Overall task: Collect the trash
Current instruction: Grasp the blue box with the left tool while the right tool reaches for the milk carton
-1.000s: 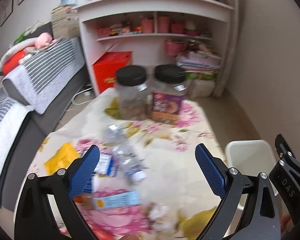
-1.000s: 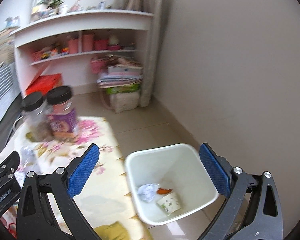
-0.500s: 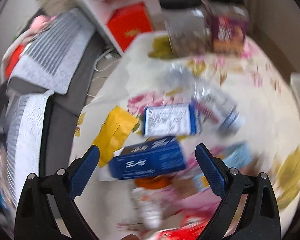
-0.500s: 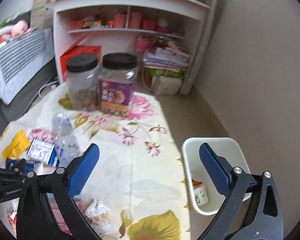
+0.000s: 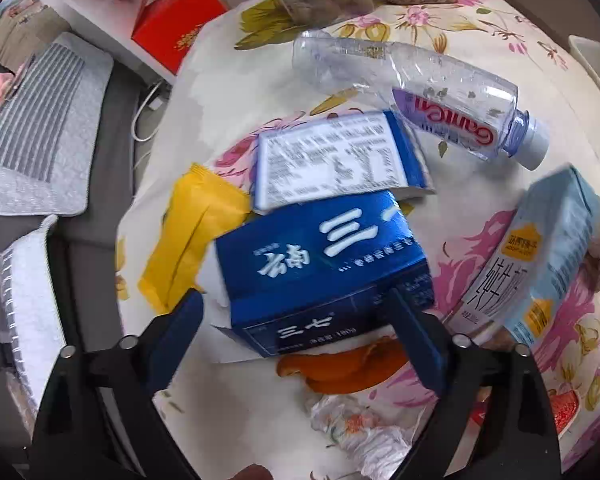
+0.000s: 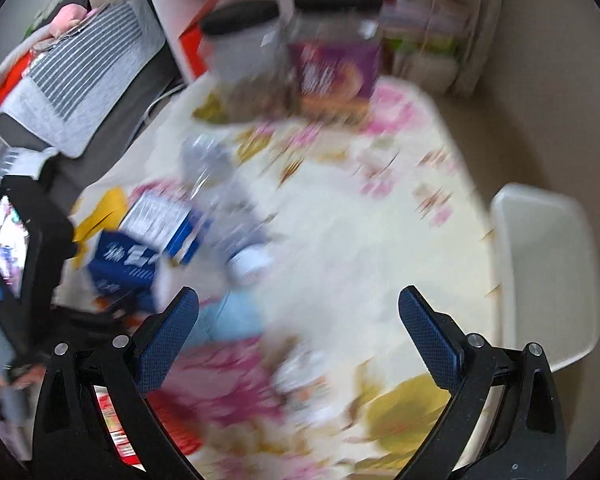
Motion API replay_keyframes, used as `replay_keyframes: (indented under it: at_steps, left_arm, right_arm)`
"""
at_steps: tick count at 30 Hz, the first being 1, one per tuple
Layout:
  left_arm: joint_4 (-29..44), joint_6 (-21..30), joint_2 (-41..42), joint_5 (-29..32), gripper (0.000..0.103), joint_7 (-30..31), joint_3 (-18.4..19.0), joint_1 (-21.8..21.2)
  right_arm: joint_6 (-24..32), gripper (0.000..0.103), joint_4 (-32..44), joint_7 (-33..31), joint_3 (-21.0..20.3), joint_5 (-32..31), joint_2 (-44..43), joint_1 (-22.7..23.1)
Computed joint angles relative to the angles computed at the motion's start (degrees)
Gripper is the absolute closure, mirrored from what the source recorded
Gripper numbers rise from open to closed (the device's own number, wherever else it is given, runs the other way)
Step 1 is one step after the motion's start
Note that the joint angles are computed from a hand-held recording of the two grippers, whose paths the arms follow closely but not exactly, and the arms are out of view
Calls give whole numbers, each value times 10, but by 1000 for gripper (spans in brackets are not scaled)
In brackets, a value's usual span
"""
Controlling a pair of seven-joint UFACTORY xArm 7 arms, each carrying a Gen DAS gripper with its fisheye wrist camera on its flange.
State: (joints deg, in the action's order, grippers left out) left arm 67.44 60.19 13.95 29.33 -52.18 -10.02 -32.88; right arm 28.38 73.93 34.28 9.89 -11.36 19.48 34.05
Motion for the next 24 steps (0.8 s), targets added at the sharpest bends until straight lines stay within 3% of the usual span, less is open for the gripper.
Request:
replay_keyframes:
  at_steps: [4, 8, 15, 17, 18, 20, 21, 23, 24]
  left_arm:
    - [-18, -10, -12, 27, 16, 25, -5, -6]
    - [-19, 12, -7, 41, 10, 20, -2, -7]
    - [-41, -92, -3, 54, 7, -23, 9, 8]
    - [-51, -128, -1, 27, 6, -16, 10, 15]
    - [-57, -146, -1, -17, 7, 8, 2, 31]
    - [-76, -193, -10, -83, 34, 23, -12, 54]
    - [-78, -197, -13, -85, 42, 21, -2, 43]
    - [-88, -224, -29, -130, 70, 40, -9, 49]
    - [-97, -242, -40, -142, 74, 41, -16, 57]
  right_arm:
    - [17, 7, 20, -23, 34, 86, 27, -17]
    - [11, 7, 22, -2, 28, 103, 29, -4]
    - [10, 7, 13, 28, 15, 96, 16, -4]
    - [15, 7, 10, 25, 19, 105, 15, -12]
    - [16, 7, 10, 25, 21, 110, 15, -15]
    - [16, 7, 8, 25, 23, 119, 13, -20]
    - [15, 7, 8, 24, 24, 122, 12, -21]
    - [14, 7, 8, 27, 22, 121, 10, -21]
    - [13, 7, 8, 29, 20, 117, 10, -19]
